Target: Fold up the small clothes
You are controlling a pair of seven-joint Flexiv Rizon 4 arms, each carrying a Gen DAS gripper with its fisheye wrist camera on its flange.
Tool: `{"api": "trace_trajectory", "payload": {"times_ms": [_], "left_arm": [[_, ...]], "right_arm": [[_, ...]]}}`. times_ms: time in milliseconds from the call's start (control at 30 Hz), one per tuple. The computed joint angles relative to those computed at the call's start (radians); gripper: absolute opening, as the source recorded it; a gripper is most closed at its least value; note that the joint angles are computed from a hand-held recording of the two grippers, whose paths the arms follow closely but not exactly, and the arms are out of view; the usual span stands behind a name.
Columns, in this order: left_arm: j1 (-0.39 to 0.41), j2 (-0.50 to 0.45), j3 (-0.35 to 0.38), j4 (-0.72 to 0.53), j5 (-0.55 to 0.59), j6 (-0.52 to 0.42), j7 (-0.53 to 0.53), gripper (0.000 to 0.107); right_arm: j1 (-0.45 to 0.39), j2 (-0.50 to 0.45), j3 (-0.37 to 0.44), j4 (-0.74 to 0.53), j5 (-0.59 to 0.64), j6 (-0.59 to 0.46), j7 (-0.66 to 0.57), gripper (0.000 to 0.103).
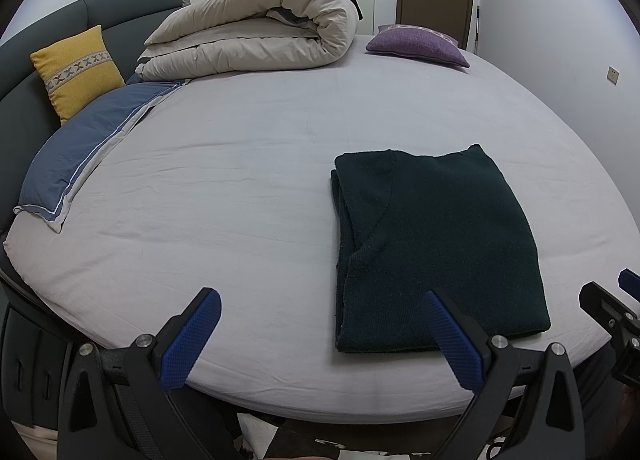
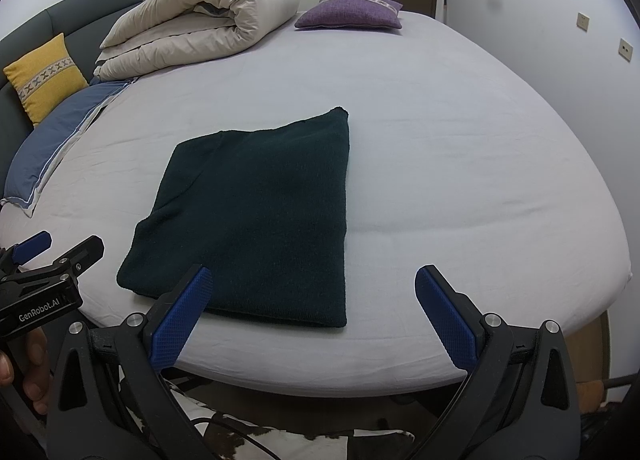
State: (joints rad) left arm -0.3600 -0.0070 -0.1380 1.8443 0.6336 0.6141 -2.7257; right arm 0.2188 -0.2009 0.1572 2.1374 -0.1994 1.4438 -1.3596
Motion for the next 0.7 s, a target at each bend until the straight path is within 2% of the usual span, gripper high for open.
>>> {"api": "trace_trajectory", "payload": {"times_ms": [700], "left_arm": [[-0.003,-0.004,-0.002,0.002,-0.003,-0.005,-0.015,0.103]], "right_arm": [[0.009,0.008,-0.005,0.02,-0.018,0.012,0.026,0.103]]}}
